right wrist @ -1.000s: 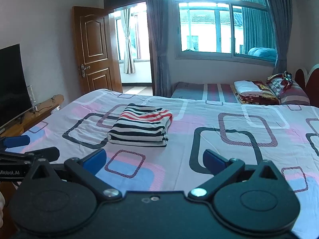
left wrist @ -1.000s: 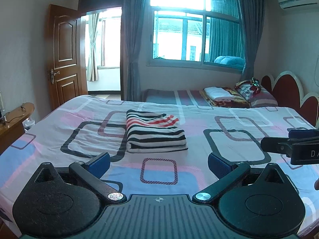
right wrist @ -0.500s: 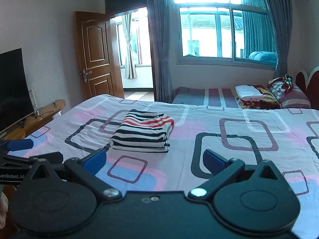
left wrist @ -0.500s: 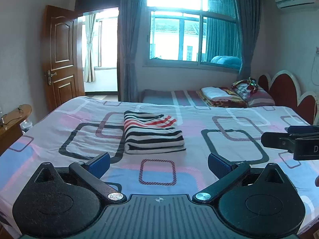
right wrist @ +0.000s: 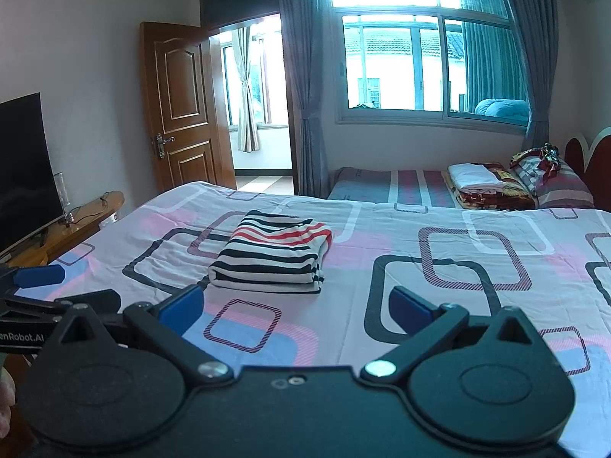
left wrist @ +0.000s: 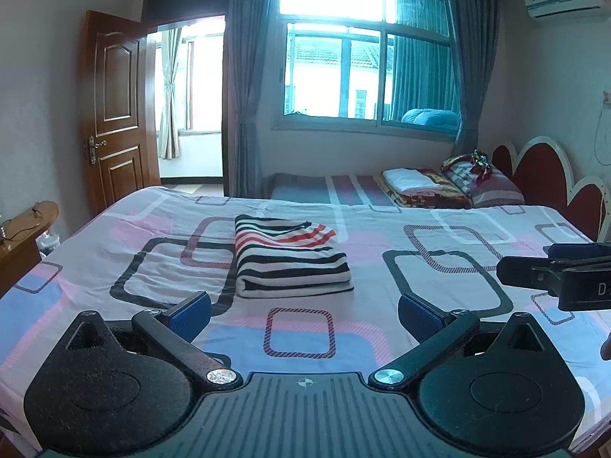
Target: Fold small clothes
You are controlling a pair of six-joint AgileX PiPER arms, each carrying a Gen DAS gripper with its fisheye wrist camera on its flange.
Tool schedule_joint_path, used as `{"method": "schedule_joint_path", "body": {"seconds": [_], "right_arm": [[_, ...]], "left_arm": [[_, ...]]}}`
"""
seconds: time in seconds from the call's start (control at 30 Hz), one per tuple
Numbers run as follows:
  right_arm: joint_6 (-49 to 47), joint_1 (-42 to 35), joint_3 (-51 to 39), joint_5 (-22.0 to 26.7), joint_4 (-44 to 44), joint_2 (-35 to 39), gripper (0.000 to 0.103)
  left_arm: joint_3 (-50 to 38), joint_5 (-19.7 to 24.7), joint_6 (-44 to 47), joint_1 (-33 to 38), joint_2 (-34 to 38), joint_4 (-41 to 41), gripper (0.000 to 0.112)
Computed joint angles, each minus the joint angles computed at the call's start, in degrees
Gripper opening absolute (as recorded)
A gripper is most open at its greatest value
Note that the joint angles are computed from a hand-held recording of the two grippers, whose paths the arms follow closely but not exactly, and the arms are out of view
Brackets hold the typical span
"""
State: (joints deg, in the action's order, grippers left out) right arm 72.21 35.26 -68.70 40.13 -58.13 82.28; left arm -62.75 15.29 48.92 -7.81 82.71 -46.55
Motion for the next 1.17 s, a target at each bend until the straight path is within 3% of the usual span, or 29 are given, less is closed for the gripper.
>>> {"method": "schedule_joint_path", "body": {"seconds": [0.67,0.8,0.9,1.17], "right_arm": [[1.03,-0.76,-0.12,-0.97,-1.2,0.94,0.102],[2.02,-0.59,0.14,-1.17,-2.21,1.12,0.102],[1.99,-0.87,0.15,-1.45,-2.31,1.36,0.102],[0.56,-1.93,0.9,-3.05,-1.2,0.94,0.102]], "left_arm": [[-0.65,0.07,-2.42,-0.04,0.55,2.31,0.103],[0.16,-2.07,-3.96,-0.9,0.2,4.26,0.103],[0.74,-3.07,-0.29,-0.84,-0.02,0.88,0.103],[0.78,-4.45,-5.01,-1.64,-0.41,4.85,0.103]]}}
